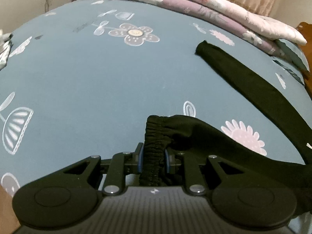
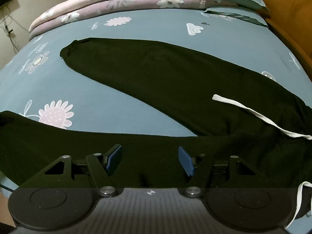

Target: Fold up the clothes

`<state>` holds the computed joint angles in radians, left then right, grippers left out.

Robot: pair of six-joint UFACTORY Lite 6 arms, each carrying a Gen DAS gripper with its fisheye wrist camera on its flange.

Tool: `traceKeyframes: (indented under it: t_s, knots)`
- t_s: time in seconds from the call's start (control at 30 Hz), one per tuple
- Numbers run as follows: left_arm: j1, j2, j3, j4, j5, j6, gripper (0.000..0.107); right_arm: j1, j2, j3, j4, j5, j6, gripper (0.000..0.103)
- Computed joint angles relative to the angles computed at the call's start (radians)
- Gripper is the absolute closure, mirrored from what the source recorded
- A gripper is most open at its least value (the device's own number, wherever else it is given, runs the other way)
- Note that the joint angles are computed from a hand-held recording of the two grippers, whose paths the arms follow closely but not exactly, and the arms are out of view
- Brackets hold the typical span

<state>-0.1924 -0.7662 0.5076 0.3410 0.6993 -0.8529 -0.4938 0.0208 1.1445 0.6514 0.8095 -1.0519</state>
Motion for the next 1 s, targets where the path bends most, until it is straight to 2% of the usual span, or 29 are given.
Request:
traceKeyframes:
  t_s: [0.13, 0.4, 0.63, 0.73, 0.87, 1.0]
  knots:
    - [0.010, 0.114, 0.025, 0.040, -0.075, -0.008, 0.088, -0.001, -0.018, -0.012, -0.005, -0.011, 0.008, 0.035]
    - [0.107, 0.344, 0.092, -0.038, -0.254, 0.118, 0.087, -0.072, -0.071, -0.056, -0.063, -0.038, 0.088, 0.035]
    - [0.188, 0.523, 0.174, -0.241, -0.396, 0.382, 0.087, -0.077, -0.133, -0.104, -0.121, -0.083, 0.189, 0.035]
    - [0.193, 0.587, 0.199, -0.284, -0.427, 0.414, 0.085, -0.068, -0.149, -0.113, -0.139, -0.083, 0.200, 0.035]
    - [0.156, 0.595, 0.196, -0.124, -0.428, 0.245, 0.081, -0.087, -0.156, -0.112, -0.142, -0.065, 0.163, 0.035]
    - [0.117, 0.533, 0.161, 0.025, -0.378, 0.072, 0.072, -0.162, -0.180, -0.144, -0.079, -0.034, 0.052, 0.035]
